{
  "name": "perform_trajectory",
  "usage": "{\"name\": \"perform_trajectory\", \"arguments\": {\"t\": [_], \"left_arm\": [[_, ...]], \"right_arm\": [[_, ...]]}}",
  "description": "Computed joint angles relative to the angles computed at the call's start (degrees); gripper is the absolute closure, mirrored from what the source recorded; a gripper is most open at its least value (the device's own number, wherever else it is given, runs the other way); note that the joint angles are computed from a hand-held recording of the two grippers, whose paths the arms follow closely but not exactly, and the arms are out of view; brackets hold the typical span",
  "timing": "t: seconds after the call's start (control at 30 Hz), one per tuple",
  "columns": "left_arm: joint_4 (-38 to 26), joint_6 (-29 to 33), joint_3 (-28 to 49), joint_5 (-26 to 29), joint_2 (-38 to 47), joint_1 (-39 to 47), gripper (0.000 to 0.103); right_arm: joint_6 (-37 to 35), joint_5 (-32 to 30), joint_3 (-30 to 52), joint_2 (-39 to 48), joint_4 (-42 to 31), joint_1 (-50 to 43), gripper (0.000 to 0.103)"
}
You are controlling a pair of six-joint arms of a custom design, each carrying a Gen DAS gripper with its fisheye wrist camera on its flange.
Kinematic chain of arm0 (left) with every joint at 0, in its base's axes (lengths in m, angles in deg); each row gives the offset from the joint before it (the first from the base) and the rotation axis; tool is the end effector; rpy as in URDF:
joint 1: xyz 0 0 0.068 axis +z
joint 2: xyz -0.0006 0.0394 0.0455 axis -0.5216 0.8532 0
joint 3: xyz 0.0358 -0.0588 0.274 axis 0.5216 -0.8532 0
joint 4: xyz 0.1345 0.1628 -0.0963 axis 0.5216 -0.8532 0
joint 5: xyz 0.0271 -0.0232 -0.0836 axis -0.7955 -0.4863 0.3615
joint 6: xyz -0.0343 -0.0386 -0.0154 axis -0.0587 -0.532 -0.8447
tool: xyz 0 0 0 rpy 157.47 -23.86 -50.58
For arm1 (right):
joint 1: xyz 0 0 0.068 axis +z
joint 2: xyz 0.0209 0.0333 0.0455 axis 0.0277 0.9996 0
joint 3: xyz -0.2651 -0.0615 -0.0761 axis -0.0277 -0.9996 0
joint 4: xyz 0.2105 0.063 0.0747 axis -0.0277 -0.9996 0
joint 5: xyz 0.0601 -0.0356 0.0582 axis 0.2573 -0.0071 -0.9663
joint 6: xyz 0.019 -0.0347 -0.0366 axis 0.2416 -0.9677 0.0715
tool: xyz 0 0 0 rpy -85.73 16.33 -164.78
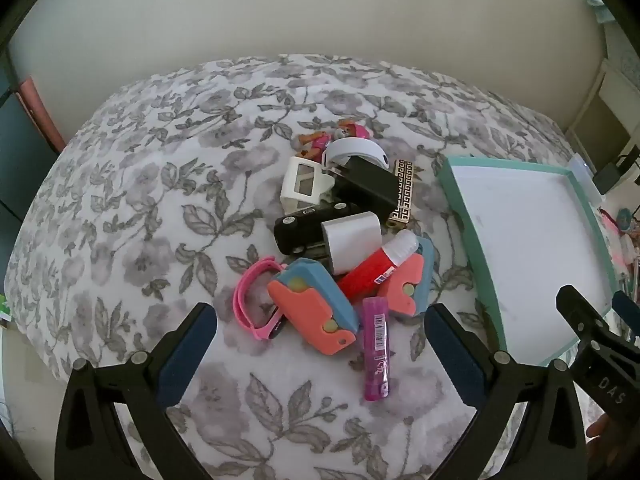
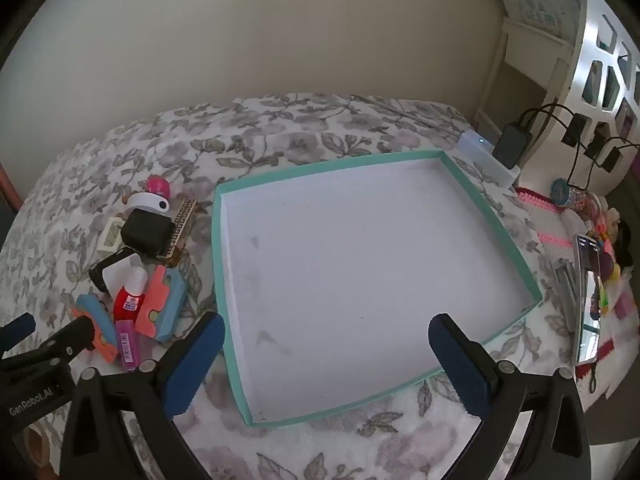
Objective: Organize rigid objects
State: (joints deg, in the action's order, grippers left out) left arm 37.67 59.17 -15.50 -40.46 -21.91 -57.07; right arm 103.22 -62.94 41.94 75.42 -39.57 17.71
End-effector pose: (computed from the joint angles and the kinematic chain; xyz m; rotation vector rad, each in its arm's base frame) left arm 0.1564 -0.0646 0.1945 -0.1568 2.6614 0.0717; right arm 0.1487 0.0359 0.2039 0.0502 2.5568 -0.0383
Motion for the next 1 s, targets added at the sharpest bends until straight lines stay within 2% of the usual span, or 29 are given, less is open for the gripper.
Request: {"name": "perform_trajectory", "arguments": {"t": [0.2,0.23,0.33,0.37,1.0], "left_arm": [[-0.5,-2.4,-0.1,-1.5,-0.8,-0.9,0.000],[1.5,-1.3,-0.2,0.0,0.8,0.5,0.000],[2.2,-2.5,-0.3,-0.3,0.7,0.5,0.000],[1.2,-1.0,-0.8,0.9,-1.7,2.2,0.000],[1.9,-0.8,-1.1,2.1,-1.6,2.0,0.000]], "right_arm": [[0.1,1.0,0.6,0.7,-0.4,0.5,0.000],[0.1,0.9,0.7,0.8,-0.4,0.4,0.000],[-0.4,0.4,0.9,0.8,-0.7,-0.4,0.000],[-0.1,0.6,0.2,0.8,-0.1,0.0,0.000],[0.1,2.2,0.5,1.8,-0.3,1.7,0.000]]}}
